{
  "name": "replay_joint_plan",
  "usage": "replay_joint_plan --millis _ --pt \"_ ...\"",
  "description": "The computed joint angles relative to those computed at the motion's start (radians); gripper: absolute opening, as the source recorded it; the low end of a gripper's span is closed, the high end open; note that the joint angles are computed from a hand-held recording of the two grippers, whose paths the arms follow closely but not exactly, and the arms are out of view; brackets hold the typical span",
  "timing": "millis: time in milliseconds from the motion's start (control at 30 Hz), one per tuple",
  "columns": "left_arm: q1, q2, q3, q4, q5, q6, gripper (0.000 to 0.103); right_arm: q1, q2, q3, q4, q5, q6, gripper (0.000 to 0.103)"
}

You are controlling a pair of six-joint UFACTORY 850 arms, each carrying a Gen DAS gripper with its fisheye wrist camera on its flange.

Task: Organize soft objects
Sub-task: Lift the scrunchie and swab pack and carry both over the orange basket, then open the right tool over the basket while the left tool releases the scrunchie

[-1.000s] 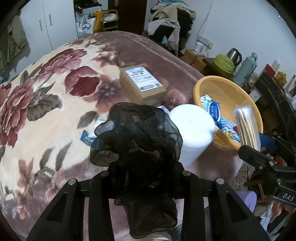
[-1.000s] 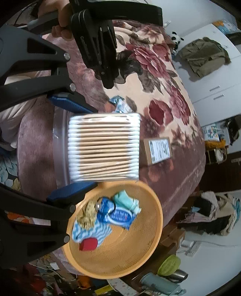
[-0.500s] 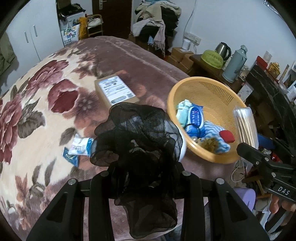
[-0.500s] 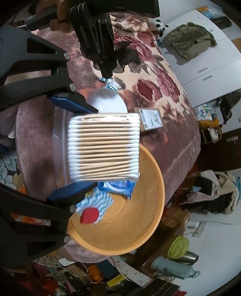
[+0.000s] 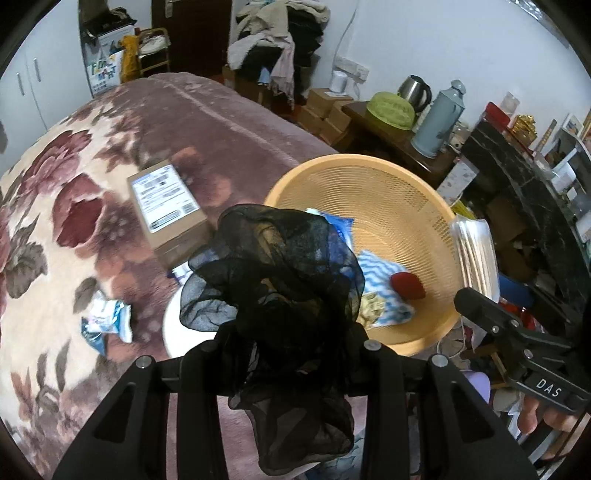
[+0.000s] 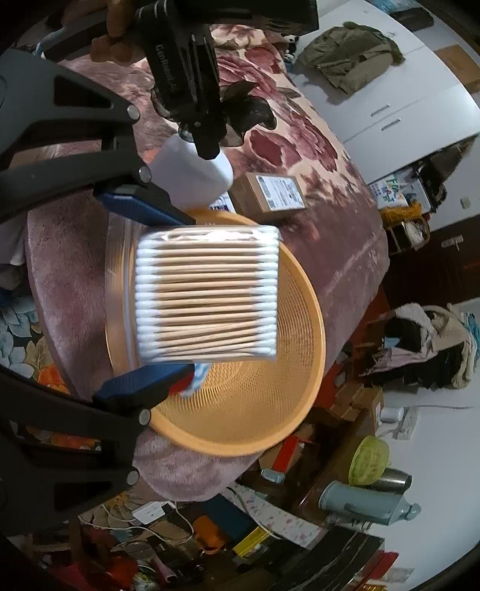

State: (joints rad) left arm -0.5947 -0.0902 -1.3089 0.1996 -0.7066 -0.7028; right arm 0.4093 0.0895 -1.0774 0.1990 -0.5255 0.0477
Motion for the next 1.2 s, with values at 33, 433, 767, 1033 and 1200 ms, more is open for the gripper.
replay_joint_plan --millis 33,433,767,1033,1200 --pt "-0.003 -0.011 -0.011 -0.004 0.002 0.005 0.037 -0.007 0.001 0.0 0.003 0.0 0.0 0.07" --pt "-0.024 -0.111 -0.101 -0.079 0.038 0.078 0.037 -0.074 -0.008 -0.004 0.073 0.005 -0.035 0.07" --pt "-0.032 -0.176 -0.136 -0.091 0.115 0.08 0.089 -0.097 -0.041 -0.038 0.078 0.023 -0.012 0.07" --pt "-0.042 -0.114 -0.053 0.065 0.129 -0.011 0.1 -0.122 -0.131 -0.072 0.243 0.015 -0.089 0.074" --pt "-0.018 -0.072 -0.004 0.076 0.14 -0.022 0.101 -0.114 -0.111 -0.037 0.254 0.001 -0.103 0.074"
